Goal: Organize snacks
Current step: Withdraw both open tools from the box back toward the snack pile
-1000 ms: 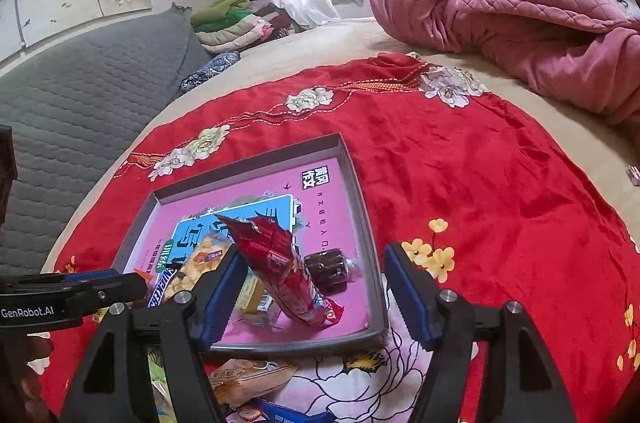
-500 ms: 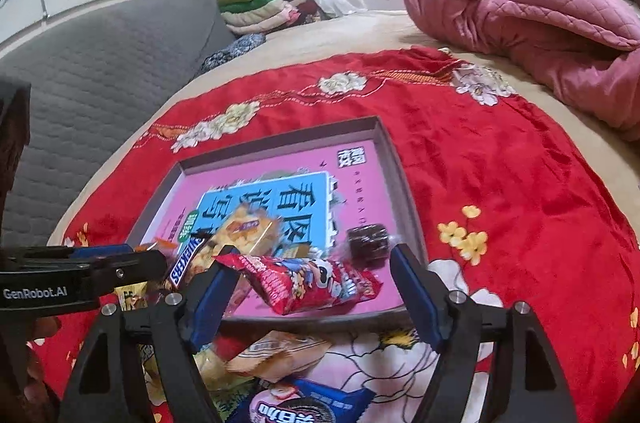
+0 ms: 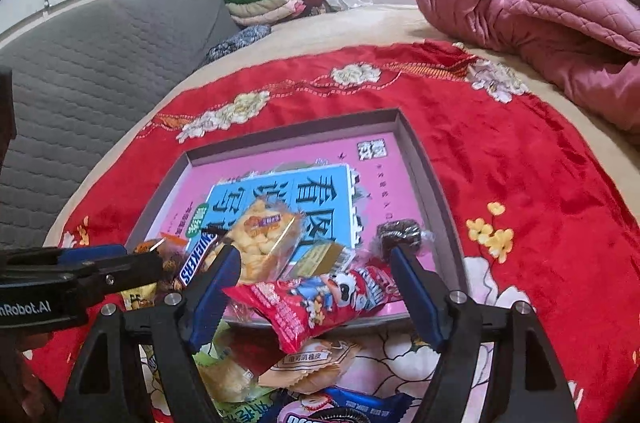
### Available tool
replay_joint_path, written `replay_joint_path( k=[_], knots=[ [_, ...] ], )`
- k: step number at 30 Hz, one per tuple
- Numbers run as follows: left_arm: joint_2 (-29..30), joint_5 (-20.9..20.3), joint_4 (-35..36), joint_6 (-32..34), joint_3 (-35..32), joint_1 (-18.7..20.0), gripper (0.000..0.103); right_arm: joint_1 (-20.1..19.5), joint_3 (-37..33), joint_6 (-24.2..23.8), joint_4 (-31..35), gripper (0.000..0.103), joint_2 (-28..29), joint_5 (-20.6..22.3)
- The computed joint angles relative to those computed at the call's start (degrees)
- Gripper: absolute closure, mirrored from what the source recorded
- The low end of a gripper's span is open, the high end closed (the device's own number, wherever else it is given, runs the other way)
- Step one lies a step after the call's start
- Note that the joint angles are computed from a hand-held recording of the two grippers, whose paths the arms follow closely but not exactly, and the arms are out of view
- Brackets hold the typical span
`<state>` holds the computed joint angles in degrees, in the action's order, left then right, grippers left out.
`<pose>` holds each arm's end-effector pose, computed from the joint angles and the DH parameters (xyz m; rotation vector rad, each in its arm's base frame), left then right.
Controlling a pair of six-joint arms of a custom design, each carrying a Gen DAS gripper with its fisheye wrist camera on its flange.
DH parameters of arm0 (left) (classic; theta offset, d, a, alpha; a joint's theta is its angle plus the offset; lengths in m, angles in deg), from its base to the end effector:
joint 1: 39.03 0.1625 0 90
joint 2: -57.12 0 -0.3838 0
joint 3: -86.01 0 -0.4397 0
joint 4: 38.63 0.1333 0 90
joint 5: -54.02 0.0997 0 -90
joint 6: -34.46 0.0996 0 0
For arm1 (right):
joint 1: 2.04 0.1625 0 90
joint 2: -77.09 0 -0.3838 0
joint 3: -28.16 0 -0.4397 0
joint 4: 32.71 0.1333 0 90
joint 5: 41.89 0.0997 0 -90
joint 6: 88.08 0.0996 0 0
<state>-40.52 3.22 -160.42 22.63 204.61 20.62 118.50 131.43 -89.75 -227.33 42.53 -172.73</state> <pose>-0.0691 -0.5065 0.3285 0.3209 2.4960 -0.5447 0.3639 -0.4827 -0.0320 0.3921 -2.4140 0.9873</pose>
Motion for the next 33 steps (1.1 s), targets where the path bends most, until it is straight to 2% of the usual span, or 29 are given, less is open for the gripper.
replay_joint_path(
  k=[3,16,22,33],
  knots=[
    [-0.77,0.17,-0.14,0.26,0.38,-0.28,0.047,0.47,0.23,-0.59,-1.38,0.021,-0.24,-0.58],
    [-4.27,2.3,-0.01,0.91,2.06,-2.05,0.046,2.45,2.88,-1.35,-5.6,0.02,-2.52,-2.89],
    [-6.51,2.43,1.13,0.91,2.8,-2.8,0.046,3.17,5.88,2.22,-5.34,0.015,-5.85,-2.75],
    [-10.25,1.01,5.27,-0.4,3.95,-3.46,0.045,4.18,9.73,11.49,1.88,0.014,-10.11,-5.59]
  ],
)
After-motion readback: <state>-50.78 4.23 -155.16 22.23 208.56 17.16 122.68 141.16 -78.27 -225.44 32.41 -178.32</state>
